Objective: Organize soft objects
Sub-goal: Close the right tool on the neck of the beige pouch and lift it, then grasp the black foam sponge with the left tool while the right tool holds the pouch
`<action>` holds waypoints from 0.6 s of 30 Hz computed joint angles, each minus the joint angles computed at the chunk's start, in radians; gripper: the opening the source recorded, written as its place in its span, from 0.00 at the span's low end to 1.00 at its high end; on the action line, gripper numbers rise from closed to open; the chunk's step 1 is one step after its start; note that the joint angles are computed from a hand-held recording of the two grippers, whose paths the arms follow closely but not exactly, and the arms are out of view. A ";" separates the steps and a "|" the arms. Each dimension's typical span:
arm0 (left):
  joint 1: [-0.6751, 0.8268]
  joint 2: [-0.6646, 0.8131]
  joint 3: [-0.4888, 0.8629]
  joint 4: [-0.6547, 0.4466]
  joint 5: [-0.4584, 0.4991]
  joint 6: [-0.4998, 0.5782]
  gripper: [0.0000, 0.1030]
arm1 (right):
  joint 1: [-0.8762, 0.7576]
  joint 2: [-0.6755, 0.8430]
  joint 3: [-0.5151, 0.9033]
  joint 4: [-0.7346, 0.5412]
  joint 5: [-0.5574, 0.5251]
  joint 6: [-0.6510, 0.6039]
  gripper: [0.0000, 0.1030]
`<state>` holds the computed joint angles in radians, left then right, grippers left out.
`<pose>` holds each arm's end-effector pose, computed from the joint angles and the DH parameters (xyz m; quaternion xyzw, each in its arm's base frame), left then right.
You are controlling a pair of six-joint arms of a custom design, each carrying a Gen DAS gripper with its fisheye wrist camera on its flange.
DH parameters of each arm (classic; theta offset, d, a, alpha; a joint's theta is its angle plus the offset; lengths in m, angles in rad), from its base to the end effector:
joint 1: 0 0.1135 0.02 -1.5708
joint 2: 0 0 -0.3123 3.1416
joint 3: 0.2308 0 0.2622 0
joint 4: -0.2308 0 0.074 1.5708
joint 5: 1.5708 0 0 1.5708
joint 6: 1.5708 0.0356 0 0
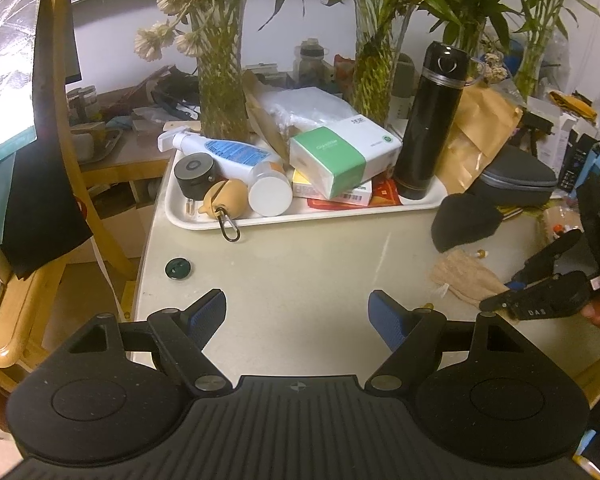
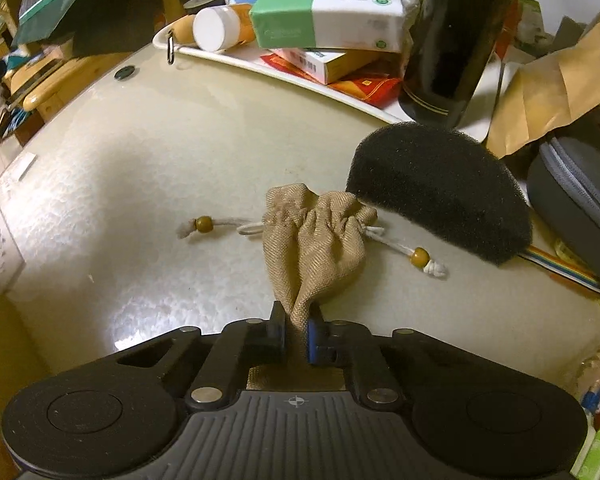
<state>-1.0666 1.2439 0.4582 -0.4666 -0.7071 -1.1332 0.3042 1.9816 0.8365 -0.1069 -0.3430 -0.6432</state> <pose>0.1044 -0.1414 0.1751 -0.0857 0.9239 0.0225 0.3721 0.3193 0.1128 0.0900 -0.4679 0.8534 0.1397 0.1826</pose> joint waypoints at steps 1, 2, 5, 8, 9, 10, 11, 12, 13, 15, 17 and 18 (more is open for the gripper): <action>0.001 0.002 0.001 0.001 0.001 0.001 0.76 | 0.000 -0.006 -0.003 -0.005 0.001 -0.006 0.10; 0.004 0.004 0.001 0.005 0.003 0.004 0.76 | -0.003 -0.011 -0.004 -0.016 -0.005 -0.012 0.10; 0.005 0.006 0.002 0.012 0.002 0.010 0.76 | -0.011 -0.033 -0.013 -0.024 -0.012 -0.025 0.10; 0.008 0.012 0.003 0.028 -0.004 0.025 0.76 | -0.030 -0.069 -0.020 -0.035 -0.035 -0.020 0.10; 0.009 0.013 0.002 0.033 -0.006 0.028 0.76 | -0.038 -0.088 -0.025 -0.037 -0.047 -0.018 0.10; 0.010 0.014 0.002 0.040 -0.007 0.033 0.76 | -0.047 -0.106 -0.027 -0.046 -0.059 -0.016 0.09; 0.010 0.013 0.000 0.047 -0.008 0.037 0.76 | -0.054 -0.123 -0.030 -0.051 -0.067 -0.013 0.09; 0.010 0.014 0.001 0.052 -0.008 0.040 0.76 | -0.059 -0.145 -0.036 -0.050 -0.071 -0.008 0.09; 0.011 0.013 -0.001 0.061 -0.007 0.045 0.76 | -0.063 -0.164 -0.042 -0.049 -0.072 -0.003 0.09; 0.009 0.013 -0.003 0.075 -0.009 0.056 0.76 | -0.071 -0.202 -0.051 -0.053 -0.076 0.002 0.09; 0.001 0.018 -0.003 0.085 -0.017 0.063 0.76 | -0.077 -0.237 -0.064 -0.048 -0.065 0.004 0.10; -0.003 0.023 -0.003 0.091 -0.021 0.069 0.76 | -0.085 -0.256 -0.069 -0.052 -0.062 0.006 0.09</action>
<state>-1.0692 1.2664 0.4553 -0.3758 -0.7283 -1.0640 0.2193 1.7254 0.7680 -0.1590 -0.4049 -0.6368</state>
